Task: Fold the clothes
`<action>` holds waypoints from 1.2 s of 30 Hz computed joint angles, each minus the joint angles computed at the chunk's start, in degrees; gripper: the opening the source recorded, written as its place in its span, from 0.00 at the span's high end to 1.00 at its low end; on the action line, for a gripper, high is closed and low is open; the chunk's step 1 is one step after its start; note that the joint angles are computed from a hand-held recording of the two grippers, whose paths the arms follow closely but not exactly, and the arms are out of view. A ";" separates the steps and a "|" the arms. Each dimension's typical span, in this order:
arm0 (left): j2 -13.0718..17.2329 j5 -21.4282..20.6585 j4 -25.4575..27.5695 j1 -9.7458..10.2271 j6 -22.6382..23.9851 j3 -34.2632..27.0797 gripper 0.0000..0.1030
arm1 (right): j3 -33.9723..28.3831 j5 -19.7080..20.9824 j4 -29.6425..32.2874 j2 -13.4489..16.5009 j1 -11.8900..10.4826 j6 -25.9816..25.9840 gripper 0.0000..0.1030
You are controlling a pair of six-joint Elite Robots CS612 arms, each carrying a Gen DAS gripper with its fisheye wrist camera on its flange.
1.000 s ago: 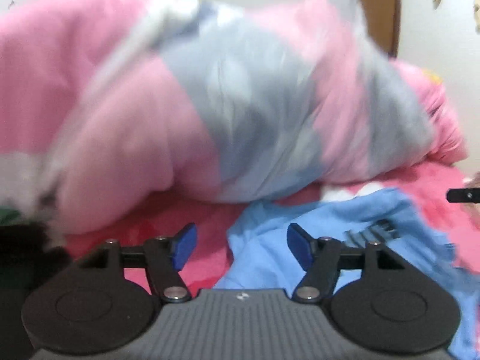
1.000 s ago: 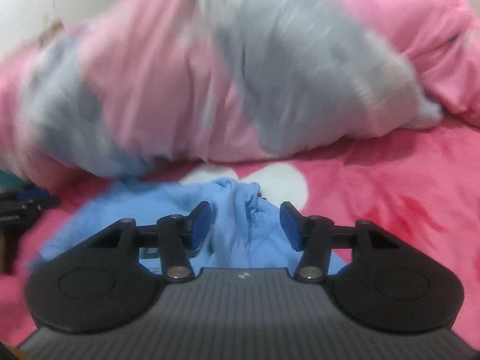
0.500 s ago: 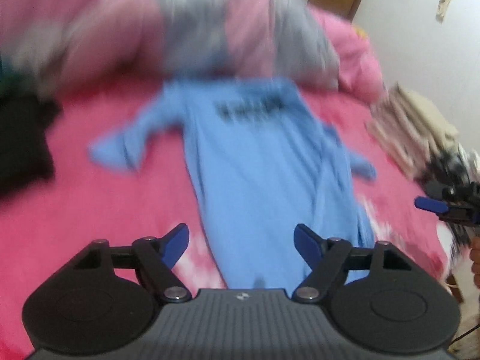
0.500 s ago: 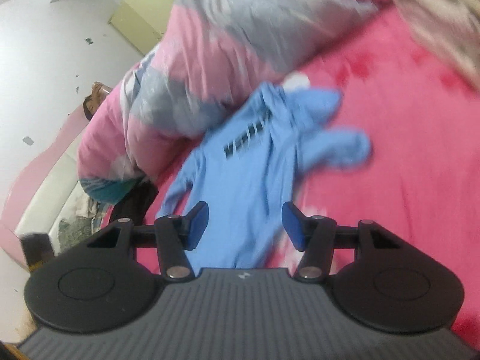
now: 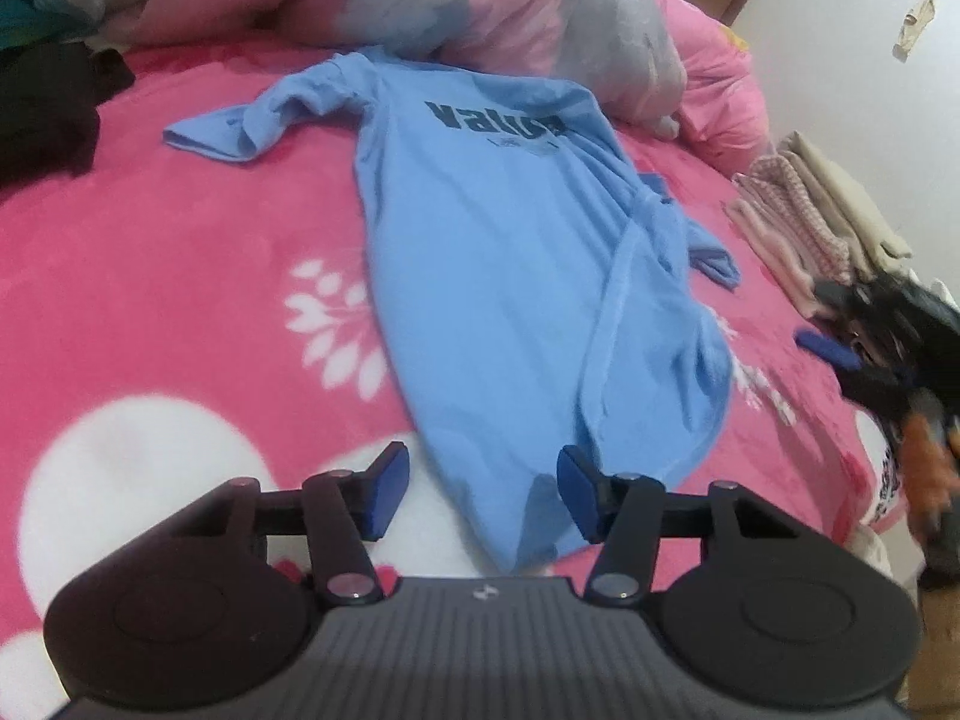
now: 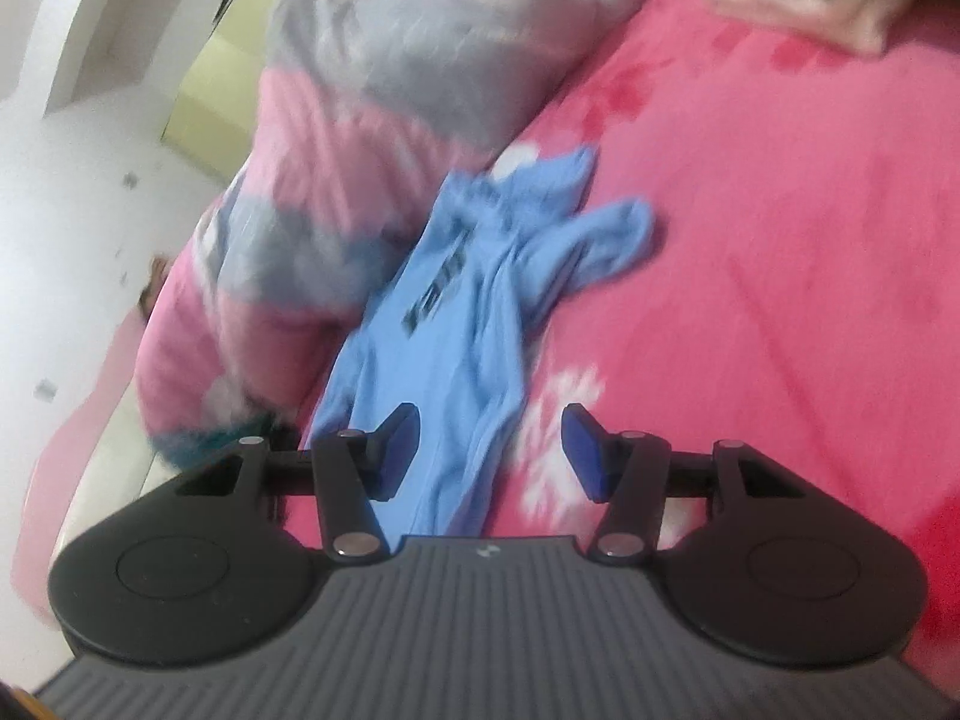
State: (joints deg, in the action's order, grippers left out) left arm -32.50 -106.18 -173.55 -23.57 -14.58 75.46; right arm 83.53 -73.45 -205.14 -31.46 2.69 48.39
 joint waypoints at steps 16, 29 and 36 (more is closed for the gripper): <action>0.00 -0.29 -5.07 0.39 -4.92 1.71 0.97 | -17.48 -13.33 19.93 6.94 -0.03 -17.60 0.98; -2.67 4.76 -6.16 3.77 -5.37 3.65 0.97 | -3.56 -13.01 9.42 -1.01 -1.49 -33.06 0.99; -2.16 5.40 -2.53 3.86 -5.30 3.10 0.89 | -1.15 -25.06 18.34 -2.22 0.24 -35.05 0.95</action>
State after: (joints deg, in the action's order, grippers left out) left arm -34.66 -100.78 -176.09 -19.71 -19.88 78.56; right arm 82.38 -98.51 -186.80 -33.68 2.92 13.34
